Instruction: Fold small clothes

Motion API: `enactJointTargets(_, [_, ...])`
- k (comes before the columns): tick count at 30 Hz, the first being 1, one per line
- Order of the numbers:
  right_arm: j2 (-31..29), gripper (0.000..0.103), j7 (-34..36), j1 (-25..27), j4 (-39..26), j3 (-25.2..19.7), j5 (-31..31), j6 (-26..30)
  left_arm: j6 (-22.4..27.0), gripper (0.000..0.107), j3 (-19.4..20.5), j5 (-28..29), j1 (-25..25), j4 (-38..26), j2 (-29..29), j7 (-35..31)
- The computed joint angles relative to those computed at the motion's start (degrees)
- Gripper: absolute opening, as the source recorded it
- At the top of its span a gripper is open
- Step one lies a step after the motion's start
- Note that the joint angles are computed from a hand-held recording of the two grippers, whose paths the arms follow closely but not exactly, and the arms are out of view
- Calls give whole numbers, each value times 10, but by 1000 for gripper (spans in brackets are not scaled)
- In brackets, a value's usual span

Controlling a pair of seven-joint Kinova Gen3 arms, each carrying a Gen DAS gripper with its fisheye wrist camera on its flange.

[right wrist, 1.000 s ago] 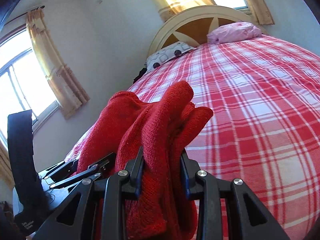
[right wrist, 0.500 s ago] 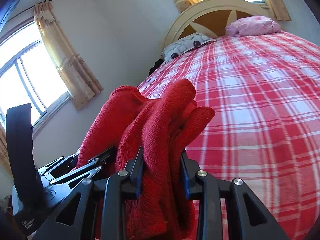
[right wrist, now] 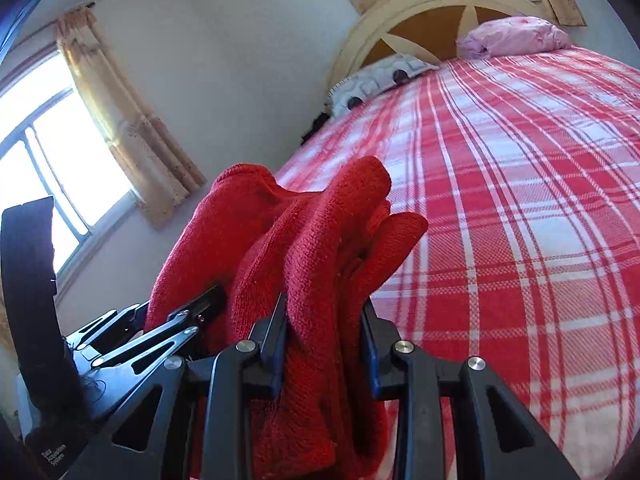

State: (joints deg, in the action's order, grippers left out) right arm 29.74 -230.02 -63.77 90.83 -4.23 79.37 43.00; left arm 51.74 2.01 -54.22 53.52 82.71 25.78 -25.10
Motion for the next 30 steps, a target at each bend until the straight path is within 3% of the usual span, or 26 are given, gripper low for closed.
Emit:
enactJointTargets(3, [20, 32, 37, 36, -16, -14, -45, -30, 7, 44, 8, 46, -24, -28, 27, -35])
enactJointTargets(5, [17, 32, 15, 33, -1, 13, -54, -74, 12, 49, -2, 63, -26, -33, 40, -32])
enactJointTargets(10, [19, 35, 36, 30, -5, 30, -76, -93, 8, 57, -23, 43, -7, -24, 43, -13])
enactJointTargets(14, [17, 37, 14, 25, 4, 39, -70, -104, 31, 78, -27, 44, -3, -37, 49, -8])
enactJointTargets(18, [17, 44, 17, 88, -1, -57, -45, -62, 23, 93, -15, 82, -29, -23, 29, -13])
enactJointTargets(20, [14, 46, 36, 95, -5, -78, -60, -40, 15, 98, -13, 85, -30, -9, 19, -10])
enactJointTargets(24, [4, 46, 115, 6, -28, -15, -137, 53, 14, 103, -11, 70, -22, 13, 7, 5])
enactJointTargets(27, [6, 46, 180, -73, -47, 37, -151, 123, 10, 103, -7, 61, -18, 32, -5, 26])
enactJointTargets(30, [20, 45, 227, -107, -77, 31, -136, 184, 14, 103, -1, 48, -12, 46, -15, 50])
